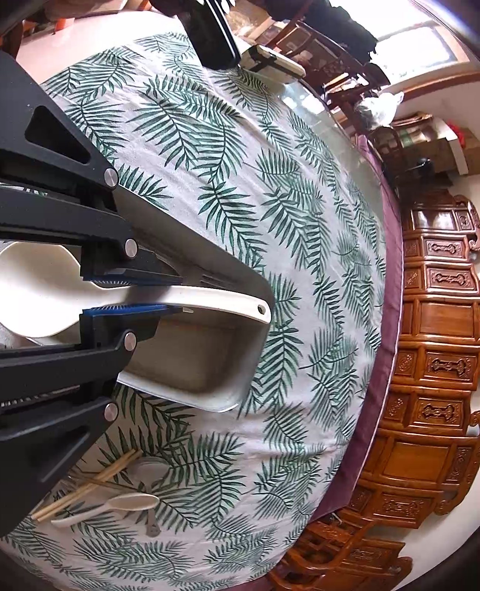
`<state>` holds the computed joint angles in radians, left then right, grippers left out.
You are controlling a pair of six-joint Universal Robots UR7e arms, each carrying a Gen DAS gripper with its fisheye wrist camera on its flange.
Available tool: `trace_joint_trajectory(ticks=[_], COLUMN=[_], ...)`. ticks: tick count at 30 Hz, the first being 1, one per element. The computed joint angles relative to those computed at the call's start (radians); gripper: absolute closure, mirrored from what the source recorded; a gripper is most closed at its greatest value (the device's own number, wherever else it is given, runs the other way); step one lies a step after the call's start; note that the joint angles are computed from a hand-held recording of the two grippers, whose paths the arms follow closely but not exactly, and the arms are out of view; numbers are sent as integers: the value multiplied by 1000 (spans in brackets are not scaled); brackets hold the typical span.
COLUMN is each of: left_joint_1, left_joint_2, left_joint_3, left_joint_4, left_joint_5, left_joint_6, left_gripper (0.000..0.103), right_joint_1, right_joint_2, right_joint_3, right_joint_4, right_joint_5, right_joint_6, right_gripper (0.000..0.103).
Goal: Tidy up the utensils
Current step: 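Place the metal fork in the tray with the left gripper while the right lowers the white spoon in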
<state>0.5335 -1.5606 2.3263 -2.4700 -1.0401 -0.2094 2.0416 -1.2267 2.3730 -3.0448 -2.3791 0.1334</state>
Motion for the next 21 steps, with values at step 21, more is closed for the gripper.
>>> trace_joint_trajectory(ticks=[21], left_joint_1=[-166], left_joint_2=[-117], left_joint_3=[28], left_joint_4=[184], left_joint_5=[92], left_joint_6=[-136], left_gripper=[80], right_joint_1=[108], right_joint_2=[-201], right_joint_3=[72], right_joint_4=[126], right_joint_5=[-18], right_joint_6=[71], right_gripper=[90])
